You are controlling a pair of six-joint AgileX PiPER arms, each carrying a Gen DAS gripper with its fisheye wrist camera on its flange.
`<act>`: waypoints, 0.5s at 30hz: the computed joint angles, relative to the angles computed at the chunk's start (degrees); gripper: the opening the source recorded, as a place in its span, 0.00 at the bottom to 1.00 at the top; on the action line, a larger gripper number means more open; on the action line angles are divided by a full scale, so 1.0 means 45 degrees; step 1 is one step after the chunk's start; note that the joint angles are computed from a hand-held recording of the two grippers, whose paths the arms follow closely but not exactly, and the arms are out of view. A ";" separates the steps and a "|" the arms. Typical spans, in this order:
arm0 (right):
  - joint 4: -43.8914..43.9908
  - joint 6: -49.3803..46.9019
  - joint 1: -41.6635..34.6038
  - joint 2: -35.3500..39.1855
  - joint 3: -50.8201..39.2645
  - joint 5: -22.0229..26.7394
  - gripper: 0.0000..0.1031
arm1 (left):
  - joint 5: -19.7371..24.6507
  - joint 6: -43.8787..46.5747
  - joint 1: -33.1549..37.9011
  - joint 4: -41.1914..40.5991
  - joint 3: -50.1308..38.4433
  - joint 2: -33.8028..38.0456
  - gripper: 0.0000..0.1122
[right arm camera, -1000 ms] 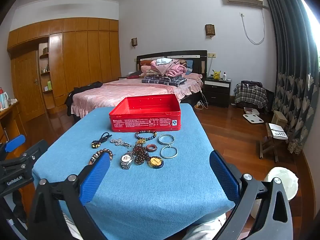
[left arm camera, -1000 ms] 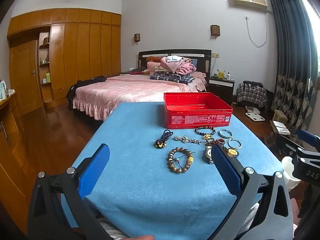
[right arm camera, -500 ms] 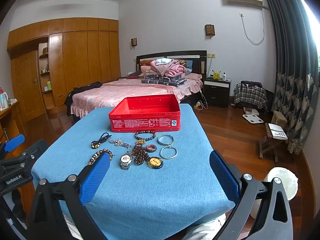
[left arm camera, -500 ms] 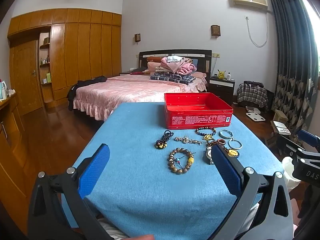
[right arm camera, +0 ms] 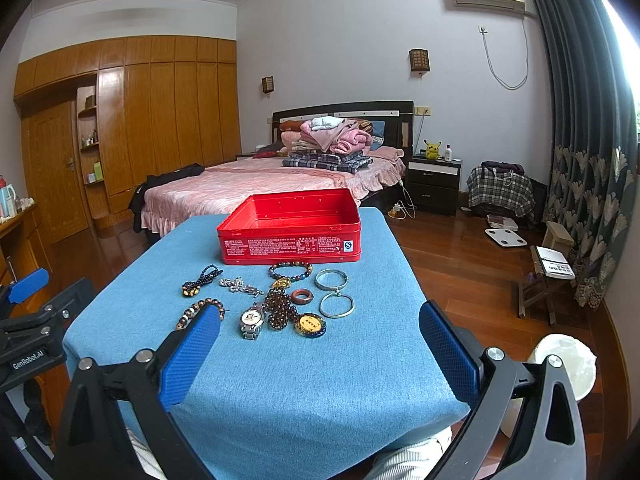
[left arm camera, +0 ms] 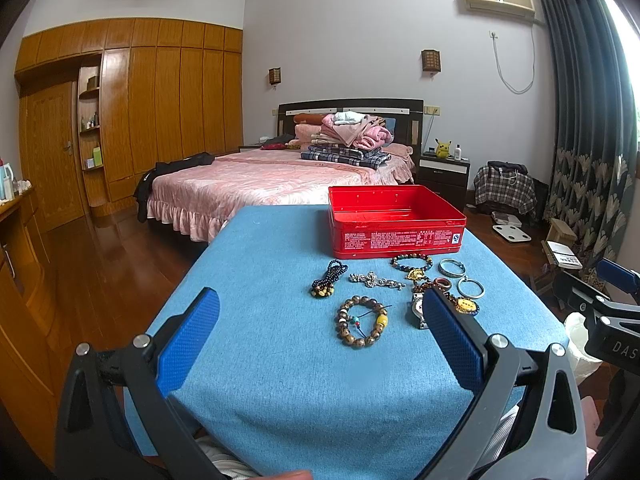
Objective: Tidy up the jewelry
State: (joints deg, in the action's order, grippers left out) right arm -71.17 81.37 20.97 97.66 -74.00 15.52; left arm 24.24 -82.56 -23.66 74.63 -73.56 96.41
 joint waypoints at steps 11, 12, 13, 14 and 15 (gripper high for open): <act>-0.0035 0.0037 -0.0015 0.0013 0.0009 -0.0027 0.94 | 0.0011 0.0007 -0.0010 -0.0006 -0.0004 0.0007 0.87; -0.0029 0.0033 -0.0015 0.0017 0.0008 -0.0026 0.94 | 0.0011 0.0007 -0.0010 -0.0006 -0.0004 0.0007 0.87; -0.0029 0.0033 -0.0015 0.0017 0.0008 -0.0026 0.94 | 0.0011 0.0007 -0.0010 -0.0006 -0.0004 0.0007 0.87; -0.0063 0.0071 -0.0017 0.0017 0.0015 -0.0029 0.94 | 0.0011 0.0007 -0.0010 -0.0006 -0.0004 0.0007 0.87; -0.0063 0.0071 -0.0017 0.0017 0.0015 -0.0029 0.94 | 0.0011 0.0007 -0.0010 -0.0006 -0.0004 0.0007 0.87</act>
